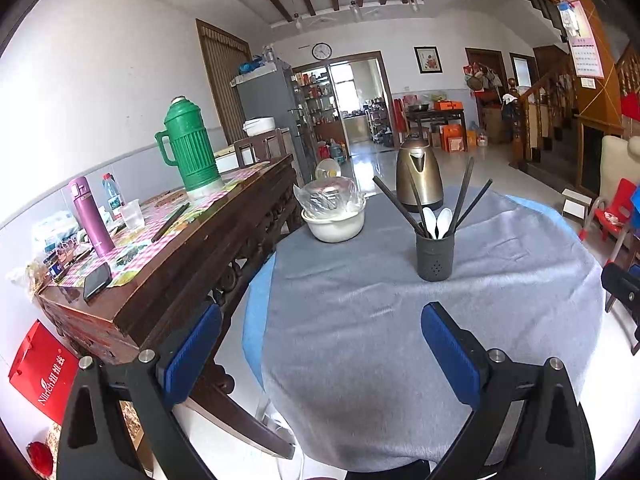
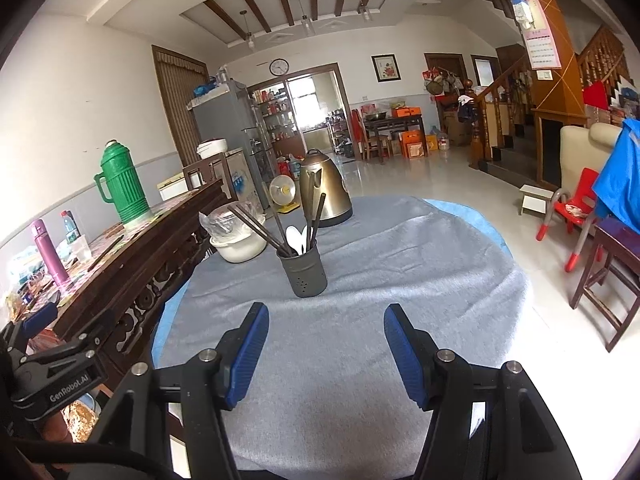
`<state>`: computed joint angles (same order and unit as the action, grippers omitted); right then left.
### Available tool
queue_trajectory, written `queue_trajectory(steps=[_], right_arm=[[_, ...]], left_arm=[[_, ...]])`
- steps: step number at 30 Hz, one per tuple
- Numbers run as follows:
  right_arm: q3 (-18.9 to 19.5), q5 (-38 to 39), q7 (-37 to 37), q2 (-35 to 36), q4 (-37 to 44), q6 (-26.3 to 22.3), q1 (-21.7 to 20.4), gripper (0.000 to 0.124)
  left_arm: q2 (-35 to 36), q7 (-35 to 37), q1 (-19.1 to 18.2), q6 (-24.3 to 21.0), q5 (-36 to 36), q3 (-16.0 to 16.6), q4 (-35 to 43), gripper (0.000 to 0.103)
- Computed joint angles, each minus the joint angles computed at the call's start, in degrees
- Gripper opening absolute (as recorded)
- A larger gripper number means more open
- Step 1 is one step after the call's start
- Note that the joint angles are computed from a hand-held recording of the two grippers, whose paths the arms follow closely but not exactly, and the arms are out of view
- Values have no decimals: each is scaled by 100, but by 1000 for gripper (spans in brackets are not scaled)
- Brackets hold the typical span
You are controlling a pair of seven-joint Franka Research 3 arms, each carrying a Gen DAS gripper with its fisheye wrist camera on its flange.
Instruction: Organize utensils
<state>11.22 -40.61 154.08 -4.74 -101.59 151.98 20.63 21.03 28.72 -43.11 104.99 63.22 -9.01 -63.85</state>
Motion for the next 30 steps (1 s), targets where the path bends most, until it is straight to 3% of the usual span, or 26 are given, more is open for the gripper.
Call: queue_trajectory(steps=[20, 30], right_arm=[[52, -719, 471, 13, 51, -223, 97, 64], [48, -727, 499, -46, -30, -264, 65, 64]], left_arm=[[-65, 2, 116, 267, -403, -133, -267, 100], [-44, 43, 112, 326, -493, -135, -259, 100]])
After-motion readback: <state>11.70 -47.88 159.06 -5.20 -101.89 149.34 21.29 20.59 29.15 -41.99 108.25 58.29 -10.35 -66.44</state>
